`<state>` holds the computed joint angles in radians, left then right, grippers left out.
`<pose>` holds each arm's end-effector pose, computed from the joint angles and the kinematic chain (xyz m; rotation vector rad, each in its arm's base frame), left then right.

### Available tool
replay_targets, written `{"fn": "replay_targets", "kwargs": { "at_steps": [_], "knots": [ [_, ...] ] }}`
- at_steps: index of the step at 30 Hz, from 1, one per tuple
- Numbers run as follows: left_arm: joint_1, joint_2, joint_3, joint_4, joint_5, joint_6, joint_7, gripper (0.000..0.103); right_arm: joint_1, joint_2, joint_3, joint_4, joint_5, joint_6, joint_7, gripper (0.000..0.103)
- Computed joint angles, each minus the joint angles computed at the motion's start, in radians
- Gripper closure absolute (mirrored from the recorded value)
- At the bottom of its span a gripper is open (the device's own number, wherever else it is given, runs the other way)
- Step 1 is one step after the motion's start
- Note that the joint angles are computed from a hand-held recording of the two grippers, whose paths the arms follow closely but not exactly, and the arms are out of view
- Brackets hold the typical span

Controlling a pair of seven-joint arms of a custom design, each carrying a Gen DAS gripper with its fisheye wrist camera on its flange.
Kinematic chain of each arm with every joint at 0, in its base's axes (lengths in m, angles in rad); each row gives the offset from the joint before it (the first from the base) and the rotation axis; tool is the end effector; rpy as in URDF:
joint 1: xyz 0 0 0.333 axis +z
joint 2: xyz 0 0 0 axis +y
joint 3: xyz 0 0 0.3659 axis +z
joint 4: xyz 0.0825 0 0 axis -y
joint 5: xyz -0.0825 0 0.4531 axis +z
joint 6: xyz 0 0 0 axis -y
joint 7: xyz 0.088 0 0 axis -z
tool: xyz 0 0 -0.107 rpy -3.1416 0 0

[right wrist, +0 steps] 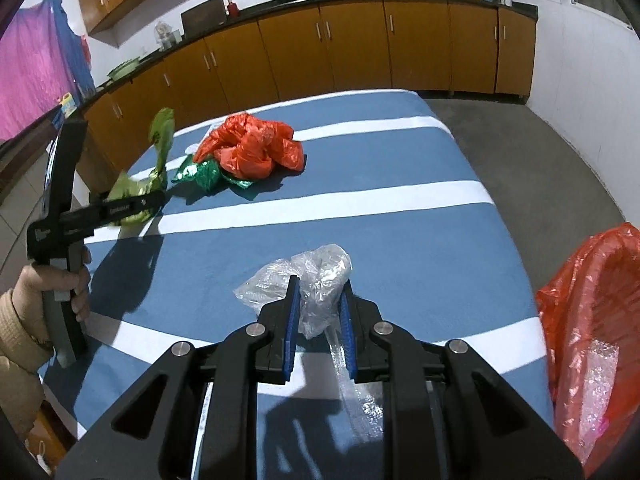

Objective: Collect trash
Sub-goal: 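Grasp the clear bag with the right tool while the left grasps the green paw-print bag, then carry both bags over the bin and open both tools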

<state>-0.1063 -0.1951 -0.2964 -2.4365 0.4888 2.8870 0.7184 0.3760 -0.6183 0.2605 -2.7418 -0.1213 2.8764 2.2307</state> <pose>0.4919 -0.2432 0.4469 -1.8591 1.8570 -0.7511 0.3356 0.2604 0.4835 -1.7931 1.6337 -0.4200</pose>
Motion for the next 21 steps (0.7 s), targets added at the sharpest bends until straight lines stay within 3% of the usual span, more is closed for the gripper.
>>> {"fn": "replay_targets", "kwargs": {
  "at_steps": [6, 10, 16, 21],
  "knots": [
    [-0.019, -0.120, -0.021, -0.063, -0.025, 0.029, 0.016, 0.100, -0.015, -0.110, 0.017, -0.032, -0.008, -0.029, 0.029, 0.083],
    [-0.065, -0.197, -0.030, -0.094, -0.102, 0.039, 0.068, 0.100, -0.020, -0.204, 0.024, -0.060, -0.015, -0.072, 0.049, 0.083],
    [-0.167, -0.258, -0.040, -0.095, -0.235, 0.050, 0.155, 0.100, -0.028, -0.407, 0.032, -0.115, -0.030, -0.198, 0.082, 0.083],
    [-0.254, -0.241, -0.052, -0.065, -0.316, 0.079, 0.214, 0.100, -0.048, -0.608, 0.025, -0.162, -0.050, -0.346, 0.100, 0.083]
  ]
}}
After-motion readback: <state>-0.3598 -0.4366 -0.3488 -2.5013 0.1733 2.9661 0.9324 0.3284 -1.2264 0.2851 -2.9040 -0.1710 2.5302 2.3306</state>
